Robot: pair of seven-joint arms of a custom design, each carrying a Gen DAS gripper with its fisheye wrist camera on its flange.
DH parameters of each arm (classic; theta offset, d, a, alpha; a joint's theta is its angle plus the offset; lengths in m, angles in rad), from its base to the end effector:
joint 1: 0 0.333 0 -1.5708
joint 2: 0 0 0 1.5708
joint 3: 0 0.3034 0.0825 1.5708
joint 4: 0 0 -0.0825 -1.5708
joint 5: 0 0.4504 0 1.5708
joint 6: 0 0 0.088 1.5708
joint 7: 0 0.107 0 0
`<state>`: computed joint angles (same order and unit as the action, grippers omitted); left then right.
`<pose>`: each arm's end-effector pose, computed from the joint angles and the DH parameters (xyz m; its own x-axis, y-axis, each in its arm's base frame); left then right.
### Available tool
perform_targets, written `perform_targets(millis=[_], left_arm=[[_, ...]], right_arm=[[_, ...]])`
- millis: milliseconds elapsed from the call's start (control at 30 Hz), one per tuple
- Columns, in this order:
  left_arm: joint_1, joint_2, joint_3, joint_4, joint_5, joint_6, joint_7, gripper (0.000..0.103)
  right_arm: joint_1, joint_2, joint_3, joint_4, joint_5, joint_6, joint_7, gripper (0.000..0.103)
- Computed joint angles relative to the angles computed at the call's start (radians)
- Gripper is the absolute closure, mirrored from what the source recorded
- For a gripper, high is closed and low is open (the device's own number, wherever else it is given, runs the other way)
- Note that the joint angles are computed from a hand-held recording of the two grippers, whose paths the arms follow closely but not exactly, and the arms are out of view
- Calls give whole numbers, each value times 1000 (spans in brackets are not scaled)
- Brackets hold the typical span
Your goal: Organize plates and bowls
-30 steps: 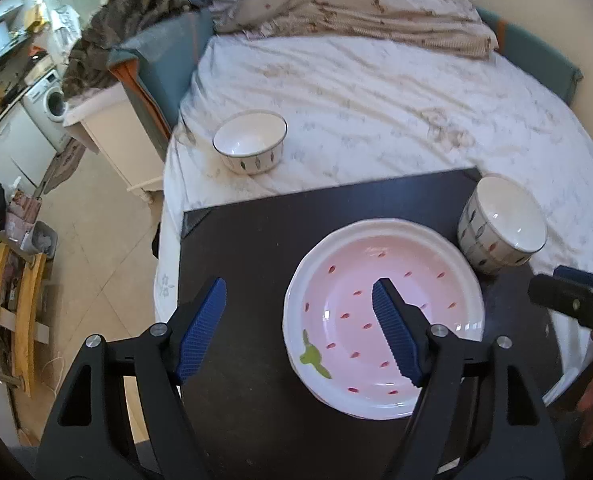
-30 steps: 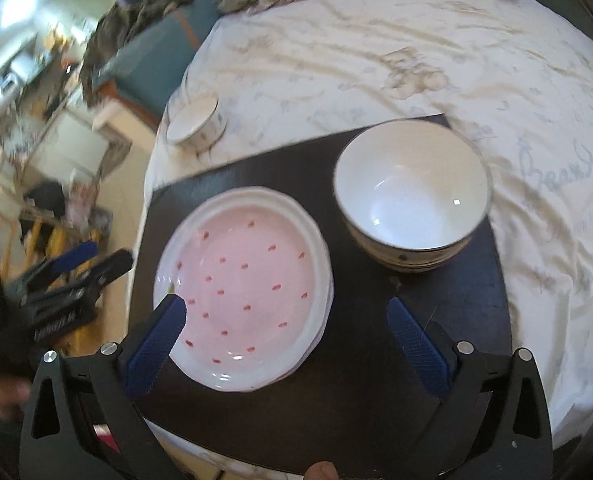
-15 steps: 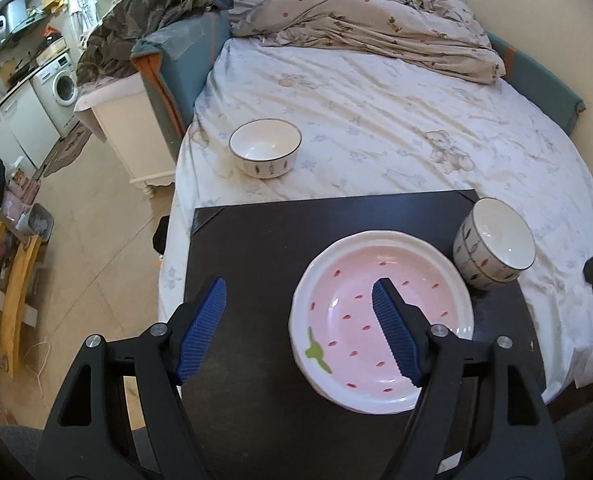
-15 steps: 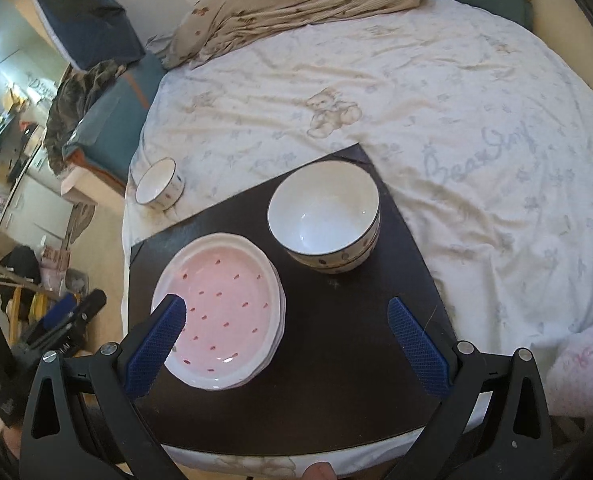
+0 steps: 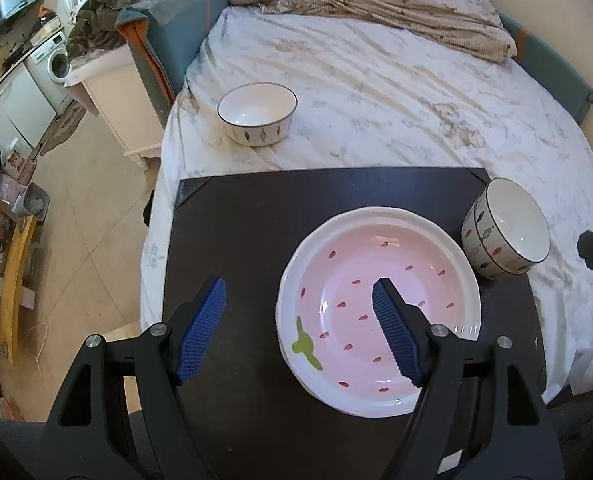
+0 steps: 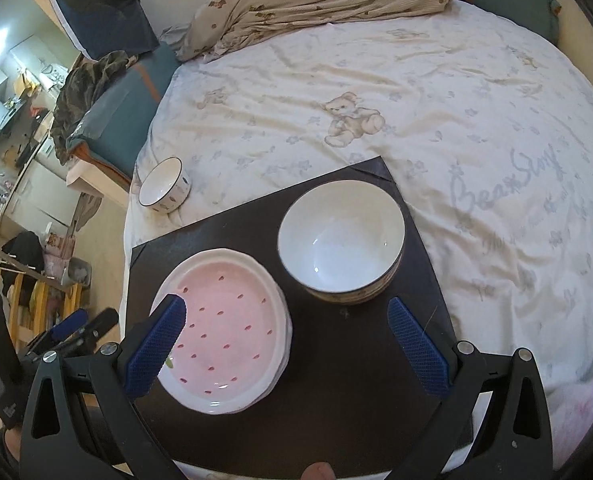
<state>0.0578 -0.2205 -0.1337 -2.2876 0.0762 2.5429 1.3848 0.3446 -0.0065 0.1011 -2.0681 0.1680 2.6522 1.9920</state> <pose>0.5751 -0.0462 0.4492 0.0562 -0.9984 -0.0106 -0.8857 -0.0449 -0.4622 0.5877 0.2758 0.4572 -0.0072 -0.9340 -0.3572 -0.8818 0.1744 -0.4382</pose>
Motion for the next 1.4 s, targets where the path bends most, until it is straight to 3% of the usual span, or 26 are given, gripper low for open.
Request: perform_targets(millis=[233,433,600,667,900,1100,1267,1300,1400], left_arm=[[-17,51,-10,54,24,-26,-29,30],[-38,121,-23,135,84,-79,-104,30],[-76,216,-21,247,122,-170,-181,30],[-92,252,-16,289,101,-186,-182,30],[-145,406,-2,482,58,-261,-188,30],[-147,566,-14,678,-119,-406,-71,30],[-152,650,-16,773,-203,-442,-30,32],[-155,664,-15,788,-210,-452,-28,37],[-152,703,-20,827,-244,-488,-10,52]], right_arm=[[-38,43,-18,-11,162,22,-113,0],[-65,72,-43,43,-79,-32,106,0],[-93,64,-45,56,-85,35,155,0],[-98,77,-47,77,-104,21,182,0],[-131,146,-20,124,68,-43,57,0],[-151,177,-13,147,131,-106,-18,0],[-204,231,12,190,347,-217,-163,1],[-208,240,14,196,371,-231,-178,4],[-205,267,16,221,385,-261,-194,28]])
